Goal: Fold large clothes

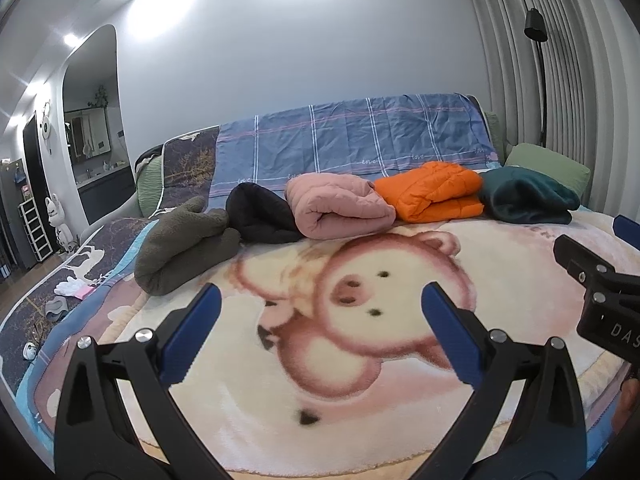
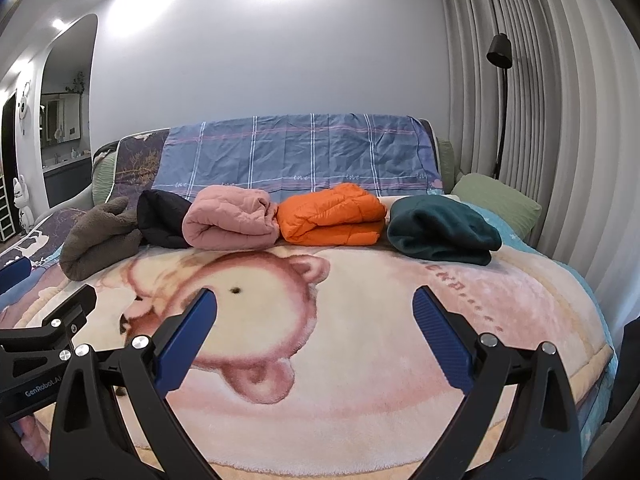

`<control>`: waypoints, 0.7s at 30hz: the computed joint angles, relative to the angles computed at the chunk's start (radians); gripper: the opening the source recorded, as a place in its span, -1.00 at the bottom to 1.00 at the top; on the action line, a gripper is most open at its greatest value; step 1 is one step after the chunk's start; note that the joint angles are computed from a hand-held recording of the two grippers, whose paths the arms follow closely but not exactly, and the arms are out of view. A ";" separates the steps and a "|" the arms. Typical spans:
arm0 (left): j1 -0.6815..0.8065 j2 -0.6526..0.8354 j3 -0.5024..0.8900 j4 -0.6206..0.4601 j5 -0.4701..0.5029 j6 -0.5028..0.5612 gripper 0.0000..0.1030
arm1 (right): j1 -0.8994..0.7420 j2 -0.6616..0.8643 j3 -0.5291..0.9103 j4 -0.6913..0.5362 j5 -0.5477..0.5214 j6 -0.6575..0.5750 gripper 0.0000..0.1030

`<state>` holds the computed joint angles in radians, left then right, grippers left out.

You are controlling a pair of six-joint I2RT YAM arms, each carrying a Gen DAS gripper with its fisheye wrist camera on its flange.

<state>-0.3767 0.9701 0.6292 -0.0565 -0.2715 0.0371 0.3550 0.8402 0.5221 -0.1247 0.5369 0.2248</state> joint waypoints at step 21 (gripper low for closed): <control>0.029 0.023 0.026 -0.001 0.049 0.002 0.96 | -0.037 0.008 0.012 0.011 -0.042 -0.022 0.91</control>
<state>-0.3475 0.9930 0.6551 -0.0575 -0.2223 0.0390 0.3184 0.8487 0.5342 -0.1134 0.4950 0.2029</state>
